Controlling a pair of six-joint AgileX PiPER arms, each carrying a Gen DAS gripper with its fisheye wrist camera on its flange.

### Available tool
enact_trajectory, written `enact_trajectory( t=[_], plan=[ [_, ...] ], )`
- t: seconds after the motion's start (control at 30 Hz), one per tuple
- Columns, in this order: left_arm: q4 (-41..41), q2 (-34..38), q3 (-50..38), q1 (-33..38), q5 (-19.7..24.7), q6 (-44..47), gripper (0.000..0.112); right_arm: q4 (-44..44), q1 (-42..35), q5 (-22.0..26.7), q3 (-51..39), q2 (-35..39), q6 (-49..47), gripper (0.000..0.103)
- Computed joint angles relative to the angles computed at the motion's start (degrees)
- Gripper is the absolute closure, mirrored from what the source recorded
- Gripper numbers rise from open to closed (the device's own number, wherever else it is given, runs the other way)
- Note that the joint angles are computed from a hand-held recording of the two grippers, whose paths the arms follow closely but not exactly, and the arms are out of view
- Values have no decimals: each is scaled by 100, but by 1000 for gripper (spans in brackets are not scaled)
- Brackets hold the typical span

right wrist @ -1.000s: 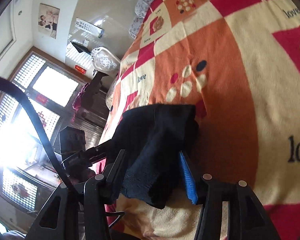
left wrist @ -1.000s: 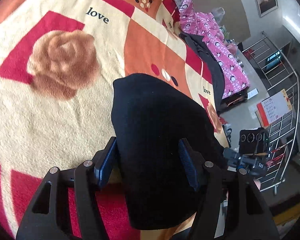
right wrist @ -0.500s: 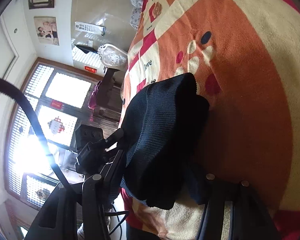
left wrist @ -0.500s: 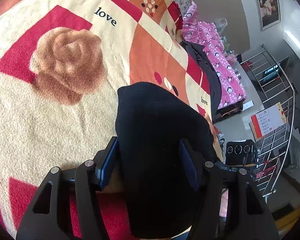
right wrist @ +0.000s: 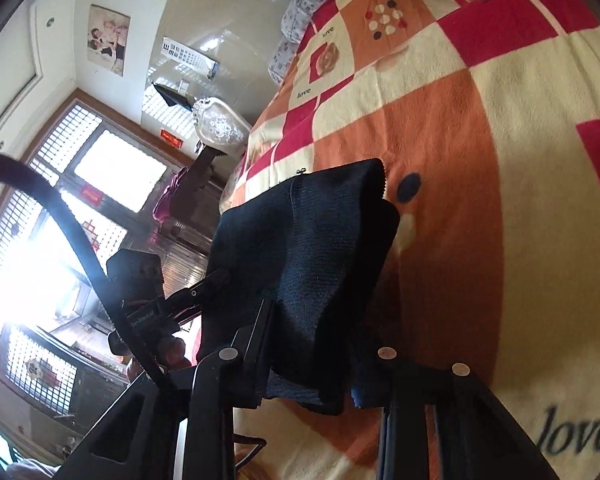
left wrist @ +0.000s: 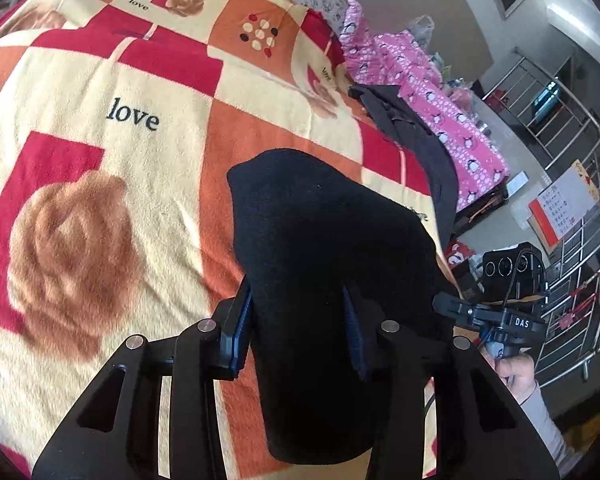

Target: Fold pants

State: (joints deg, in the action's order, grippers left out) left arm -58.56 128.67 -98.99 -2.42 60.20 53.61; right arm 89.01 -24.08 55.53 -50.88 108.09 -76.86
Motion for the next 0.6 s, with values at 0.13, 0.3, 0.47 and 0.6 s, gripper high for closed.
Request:
enact_trajectory(
  t=[0.13,0.3,0.47,0.6],
  plan=[
    [409,385,-356,-190,-307,-373,54,-76,-240,519,-460,924,269,64],
    [-403,-491,893,73,-1109,662,56,-81,-546,229,144,76,164,60],
    [-1779,-1294,2195,214,-747,2670,55,383,256,-1671,982,-1984,-1396,60],
    [-1178,-1267,2505,-292,-1417,2623,56,-1297,2084,-3646,541,-1953,-598,60]
  ],
)
